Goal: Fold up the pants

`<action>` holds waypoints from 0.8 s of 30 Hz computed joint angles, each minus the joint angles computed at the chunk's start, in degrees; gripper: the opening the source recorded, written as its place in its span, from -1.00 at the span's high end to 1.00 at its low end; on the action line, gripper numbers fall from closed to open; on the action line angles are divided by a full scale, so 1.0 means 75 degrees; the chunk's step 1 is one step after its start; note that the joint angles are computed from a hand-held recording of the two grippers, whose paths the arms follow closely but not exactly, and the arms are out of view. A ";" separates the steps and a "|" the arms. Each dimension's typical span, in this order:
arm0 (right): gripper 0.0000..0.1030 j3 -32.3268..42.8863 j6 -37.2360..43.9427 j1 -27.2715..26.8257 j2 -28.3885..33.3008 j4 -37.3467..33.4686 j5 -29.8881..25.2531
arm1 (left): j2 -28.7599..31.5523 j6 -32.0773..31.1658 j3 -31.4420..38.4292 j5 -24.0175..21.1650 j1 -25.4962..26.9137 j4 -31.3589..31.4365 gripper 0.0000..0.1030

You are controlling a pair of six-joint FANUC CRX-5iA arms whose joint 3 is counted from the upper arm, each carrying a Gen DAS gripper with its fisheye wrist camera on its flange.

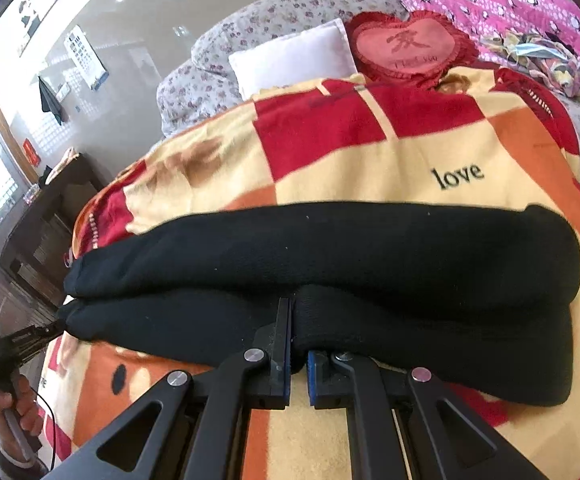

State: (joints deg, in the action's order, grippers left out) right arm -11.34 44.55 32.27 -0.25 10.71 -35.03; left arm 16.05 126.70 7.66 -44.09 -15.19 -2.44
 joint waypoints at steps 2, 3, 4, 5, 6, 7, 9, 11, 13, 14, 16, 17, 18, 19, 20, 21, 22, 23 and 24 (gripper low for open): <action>0.91 -0.0079 -0.0082 0.0017 -0.0019 0.0072 0.0027 | 0.0072 0.0309 0.0185 -0.0224 -0.0102 -0.0370 0.52; 0.91 -0.0092 -0.0163 0.0025 -0.0022 0.0126 0.0043 | 0.0116 0.0562 0.0340 -0.0385 -0.0198 -0.0684 0.30; 0.91 -0.0069 -0.0167 0.0014 -0.0006 0.0099 0.0036 | 0.0139 0.0735 0.0422 -0.0468 -0.0251 -0.0848 0.07; 0.90 0.0002 -0.0093 -0.0006 0.0022 -0.0010 -0.0020 | 0.0132 0.0880 0.0418 -0.0387 -0.0271 -0.0884 -0.02; 0.90 0.0100 0.0068 -0.0043 0.0057 -0.0192 -0.0103 | 0.0102 0.0877 0.0332 -0.0224 -0.0242 -0.0793 -0.11; 0.89 0.0170 0.0208 -0.0078 0.0079 -0.0349 -0.0161 | 0.0055 0.0839 0.0215 -0.0030 -0.0212 -0.0660 -0.12; 0.88 0.0230 0.0380 -0.0112 0.0090 -0.0525 -0.0230 | -0.0017 0.0740 0.0072 0.0174 -0.0193 -0.0545 -0.12; 0.84 0.0253 0.0498 -0.0137 0.0077 -0.0673 -0.0252 | 0.0018 0.0917 0.0190 0.0063 -0.0263 -0.0810 -0.12; 0.79 0.0291 0.0612 -0.0174 0.0096 -0.0837 -0.0271 | 0.0084 0.1009 0.0271 0.0068 -0.0269 -0.0881 -0.12; 0.73 0.0343 0.0682 -0.0200 0.0128 -0.0951 -0.0326 | 0.0134 0.1079 0.0320 0.0091 -0.0266 -0.0879 -0.12; 0.67 0.0405 0.0792 -0.0248 0.0144 -0.1209 -0.0353 | 0.0224 0.1332 0.0416 0.0116 -0.0262 -0.0912 -0.12; 0.62 0.0424 0.0840 -0.0260 0.0132 -0.1325 -0.0359 | 0.0260 0.1409 0.0406 0.0195 -0.0230 -0.0809 -0.12; 0.59 0.0422 0.0837 -0.0256 0.0124 -0.1353 -0.0356 | 0.0305 0.1418 0.0410 0.0241 -0.0195 -0.0685 -0.13; 0.54 0.0408 0.0815 -0.0243 0.0106 -0.1349 -0.0352 | 0.0354 0.1450 0.0484 0.0218 -0.0200 -0.0708 -0.17; 0.51 0.0403 0.0797 -0.0233 0.0094 -0.1351 -0.0368 | 0.0404 0.1392 0.0566 0.0200 -0.0218 -0.0735 -0.21; 0.51 0.0417 0.0801 -0.0235 0.0099 -0.1395 -0.0380 | 0.0460 0.1265 0.0653 0.0122 -0.0234 -0.0721 -0.29; 0.51 0.0452 0.0840 -0.0255 0.0118 -0.1493 -0.0403 | 0.0569 0.1087 0.0851 -0.0105 -0.0269 -0.0753 -0.33; 0.51 0.0499 0.0877 -0.0282 0.0148 -0.1603 -0.0448 | 0.0678 0.0930 0.1065 -0.0358 -0.0325 -0.0854 -0.34; 0.51 0.0584 0.0953 -0.0333 0.0208 -0.1811 -0.0515 | 0.0760 0.0766 0.1227 -0.0583 -0.0368 -0.0910 -0.39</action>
State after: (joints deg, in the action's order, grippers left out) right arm -6.96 51.69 29.78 1.31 -2.88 -38.89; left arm 21.74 132.44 16.87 -48.46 -17.95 -9.27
